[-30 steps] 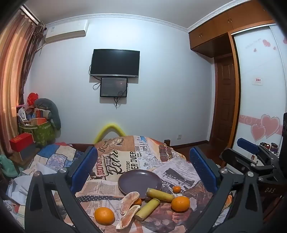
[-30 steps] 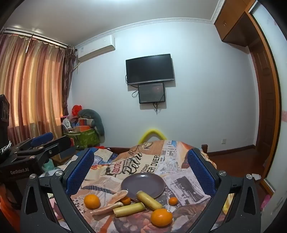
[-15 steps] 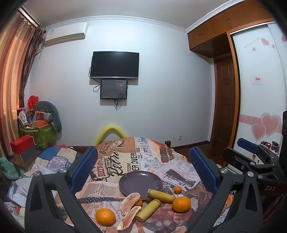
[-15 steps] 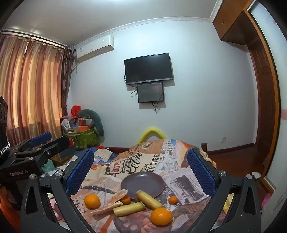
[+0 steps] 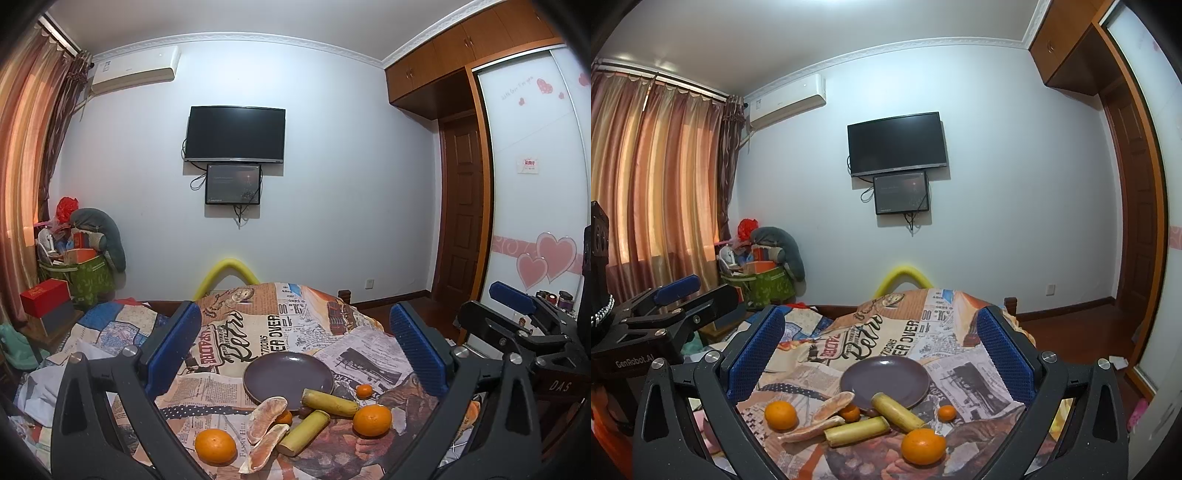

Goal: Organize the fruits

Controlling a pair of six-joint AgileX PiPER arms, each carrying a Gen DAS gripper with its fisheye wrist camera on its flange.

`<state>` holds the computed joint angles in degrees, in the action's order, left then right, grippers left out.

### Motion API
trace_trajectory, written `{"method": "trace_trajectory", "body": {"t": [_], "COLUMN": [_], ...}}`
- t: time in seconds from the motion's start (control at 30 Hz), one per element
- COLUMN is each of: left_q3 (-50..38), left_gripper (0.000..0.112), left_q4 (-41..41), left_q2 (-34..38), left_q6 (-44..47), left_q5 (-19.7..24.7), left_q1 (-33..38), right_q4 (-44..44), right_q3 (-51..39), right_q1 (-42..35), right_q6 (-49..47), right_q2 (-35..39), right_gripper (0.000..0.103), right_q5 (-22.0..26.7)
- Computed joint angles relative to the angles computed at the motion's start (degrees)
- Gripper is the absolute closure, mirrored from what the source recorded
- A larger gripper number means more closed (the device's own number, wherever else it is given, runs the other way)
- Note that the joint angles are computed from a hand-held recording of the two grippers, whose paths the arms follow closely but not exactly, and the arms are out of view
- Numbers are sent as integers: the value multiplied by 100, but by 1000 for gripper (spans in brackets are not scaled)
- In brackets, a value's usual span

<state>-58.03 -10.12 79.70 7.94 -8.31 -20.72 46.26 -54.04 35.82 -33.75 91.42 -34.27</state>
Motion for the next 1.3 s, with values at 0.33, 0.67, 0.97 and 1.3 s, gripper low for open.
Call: {"method": "trace_trajectory", "body": {"t": [0.33,0.67,0.97,1.3], "left_q3": [-14,19,58,67], "left_gripper": [9,9,9,9], "left_q4": [-112,-120,88,254], "left_q2": [-18,-15,-31,-40], "left_q6": [98,109,-100,-254], "left_q5": [45,-41,-50,-75], "left_q1": [-12,-33,-24,-10], "right_q4": [69,89,48,4], "right_q3": [-8,-46,-40,-30], "right_q1": [31,39,29,19], "right_q6": [-80,-120,-69,-28], "right_q2": [-40,-8,-3,1], "right_gripper": [0,0,0,0], "right_q5": [35,13,3,3]}}
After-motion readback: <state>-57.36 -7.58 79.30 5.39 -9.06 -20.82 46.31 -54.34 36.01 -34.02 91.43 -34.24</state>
